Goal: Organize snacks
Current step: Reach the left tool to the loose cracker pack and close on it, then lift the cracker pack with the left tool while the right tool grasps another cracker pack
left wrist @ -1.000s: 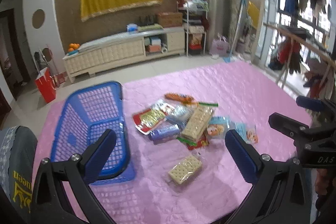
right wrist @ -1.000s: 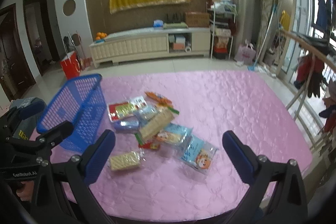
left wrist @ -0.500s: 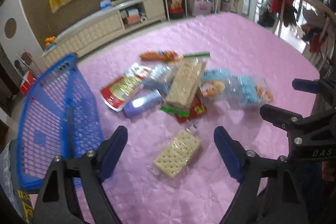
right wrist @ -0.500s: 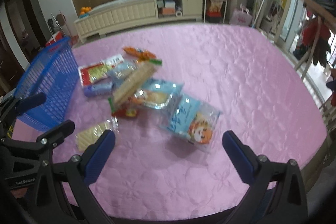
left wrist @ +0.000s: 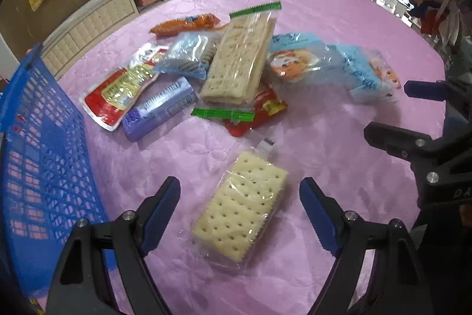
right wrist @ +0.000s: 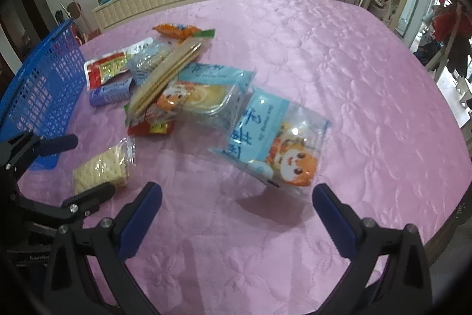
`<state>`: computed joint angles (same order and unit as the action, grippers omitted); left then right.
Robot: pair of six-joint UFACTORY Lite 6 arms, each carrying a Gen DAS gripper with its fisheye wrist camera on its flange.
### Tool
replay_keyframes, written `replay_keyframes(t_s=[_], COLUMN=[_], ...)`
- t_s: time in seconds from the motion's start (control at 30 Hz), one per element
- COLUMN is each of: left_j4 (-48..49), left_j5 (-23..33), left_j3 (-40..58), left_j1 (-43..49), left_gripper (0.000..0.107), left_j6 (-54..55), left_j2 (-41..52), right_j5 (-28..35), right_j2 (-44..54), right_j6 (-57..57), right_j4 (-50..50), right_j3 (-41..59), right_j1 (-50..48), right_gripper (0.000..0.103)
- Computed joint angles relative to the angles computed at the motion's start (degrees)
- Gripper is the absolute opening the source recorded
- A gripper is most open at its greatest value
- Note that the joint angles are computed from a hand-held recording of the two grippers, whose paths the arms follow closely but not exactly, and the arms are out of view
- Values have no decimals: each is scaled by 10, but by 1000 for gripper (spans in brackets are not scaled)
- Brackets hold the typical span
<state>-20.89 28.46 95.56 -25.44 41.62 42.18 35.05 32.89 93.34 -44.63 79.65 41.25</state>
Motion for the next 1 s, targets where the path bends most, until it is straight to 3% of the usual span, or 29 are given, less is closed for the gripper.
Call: replay_keyframes(t_s=[0.3, 0.4, 0.47, 0.53, 0.83, 1.0], left_j4=[18, -18, -15, -6, 22, 56], left_j5=[36, 73, 70, 68, 32, 39], left_j3=[70, 99, 85, 71, 3, 88], left_j1=[0, 9, 9, 9, 12, 21], left_gripper=[81, 69, 57, 54, 53, 53], left_j6=[11, 27, 19, 3, -98, -172], left_j2=[61, 76, 64, 49, -59, -43], right_j5=[24, 30, 33, 35, 57, 32], right_j2=[33, 35, 33, 37, 19, 15], right_j6=[-23, -30, -34, -40, -61, -79], right_j4=[4, 10, 15, 22, 13, -7], right_j3=[41, 46, 45, 53, 82, 115], right_j1=[3, 7, 7, 8, 3, -27], right_gripper=[103, 103, 103, 103, 103, 103])
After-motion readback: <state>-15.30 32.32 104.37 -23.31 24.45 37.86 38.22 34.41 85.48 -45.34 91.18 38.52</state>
